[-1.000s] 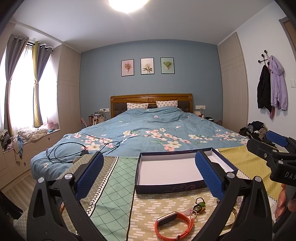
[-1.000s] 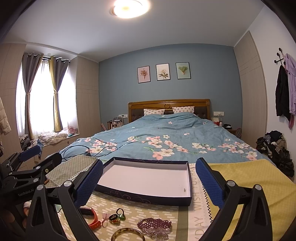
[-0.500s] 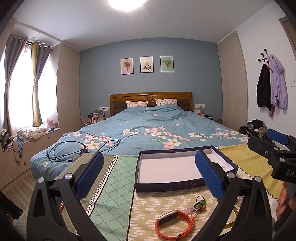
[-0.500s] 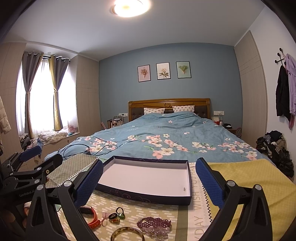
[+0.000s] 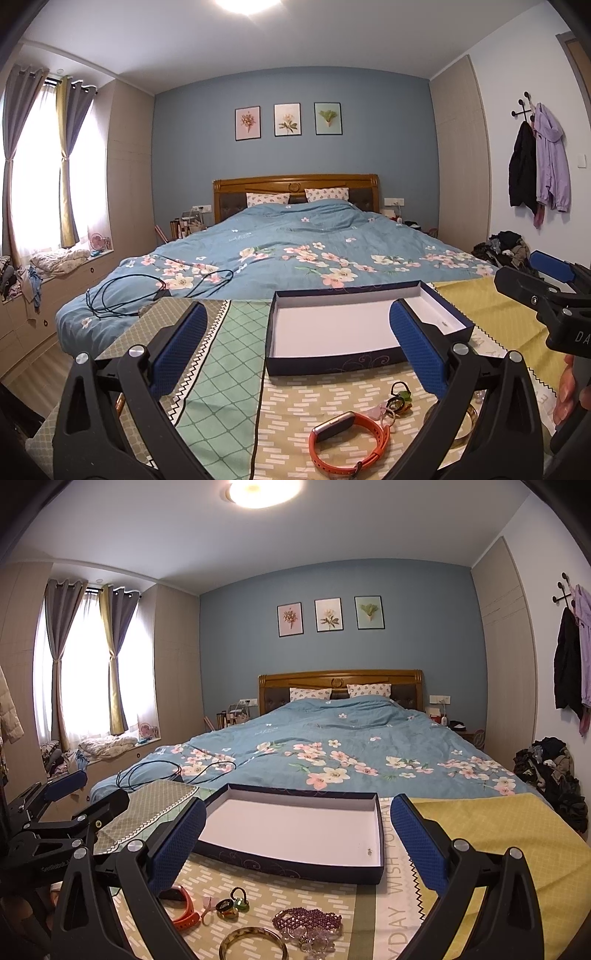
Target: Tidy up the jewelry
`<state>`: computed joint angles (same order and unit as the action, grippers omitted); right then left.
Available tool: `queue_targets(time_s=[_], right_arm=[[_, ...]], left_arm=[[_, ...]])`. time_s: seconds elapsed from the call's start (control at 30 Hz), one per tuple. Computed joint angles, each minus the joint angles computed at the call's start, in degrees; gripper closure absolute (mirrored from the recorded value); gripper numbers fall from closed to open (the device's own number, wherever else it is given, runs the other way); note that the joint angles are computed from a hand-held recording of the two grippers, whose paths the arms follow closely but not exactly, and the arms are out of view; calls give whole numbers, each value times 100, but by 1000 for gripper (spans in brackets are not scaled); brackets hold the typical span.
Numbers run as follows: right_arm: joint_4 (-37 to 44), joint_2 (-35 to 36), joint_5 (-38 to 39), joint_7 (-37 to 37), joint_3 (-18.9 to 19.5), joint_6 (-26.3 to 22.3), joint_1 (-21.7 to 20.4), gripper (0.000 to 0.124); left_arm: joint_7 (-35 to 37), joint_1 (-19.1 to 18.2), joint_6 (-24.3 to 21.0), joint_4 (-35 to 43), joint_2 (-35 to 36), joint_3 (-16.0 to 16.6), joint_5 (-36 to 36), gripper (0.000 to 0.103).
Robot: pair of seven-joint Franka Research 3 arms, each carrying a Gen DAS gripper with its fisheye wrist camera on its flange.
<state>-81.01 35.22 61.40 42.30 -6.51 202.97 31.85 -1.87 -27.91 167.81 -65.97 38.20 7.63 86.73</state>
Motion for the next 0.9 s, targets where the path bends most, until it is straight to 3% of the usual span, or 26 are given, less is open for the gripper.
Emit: queue_targets(time_s=[0.07, 0.13, 0.23, 0.3, 0.43, 0.5, 0.63, 0.8, 0.9], right_arm=[[-65, -45, -14, 5, 25, -25, -25, 27], [1, -31, 345, -185, -292, -230, 186, 27], [27, 49, 921, -314, -1182, -644, 789, 27], [-37, 165, 1118, -89, -1983, -979, 1325, 27], [-173, 294, 895, 516, -2655, -1355, 1739, 27], [-221, 333, 716, 791, -2841, -1503, 1850, 27], [-245, 286, 444, 938, -2632, -1457, 1695, 27], [-250, 335, 62, 1391, -2746, -1655, 1722, 27], [-265, 294, -132, 1536, -2612, -1648, 1622, 27]], left_arm=[[204, 43, 10, 25, 42, -48, -148, 6], [483, 100, 50, 52, 94, -106, -382, 6], [986, 163, 88, 68, 173, -162, -873, 6], [1347, 202, 99, 90, 236, -199, -1242, 6], [1872, 210, 83, 145, 350, -190, -1841, 6], [2131, 209, 59, 179, 397, -196, -2136, 6], [2629, 187, 46, 238, 471, -185, -2643, 6], [3146, 155, -59, 348, 582, -186, -3226, 6], [3325, 150, -52, 350, 600, -177, -3502, 6]])
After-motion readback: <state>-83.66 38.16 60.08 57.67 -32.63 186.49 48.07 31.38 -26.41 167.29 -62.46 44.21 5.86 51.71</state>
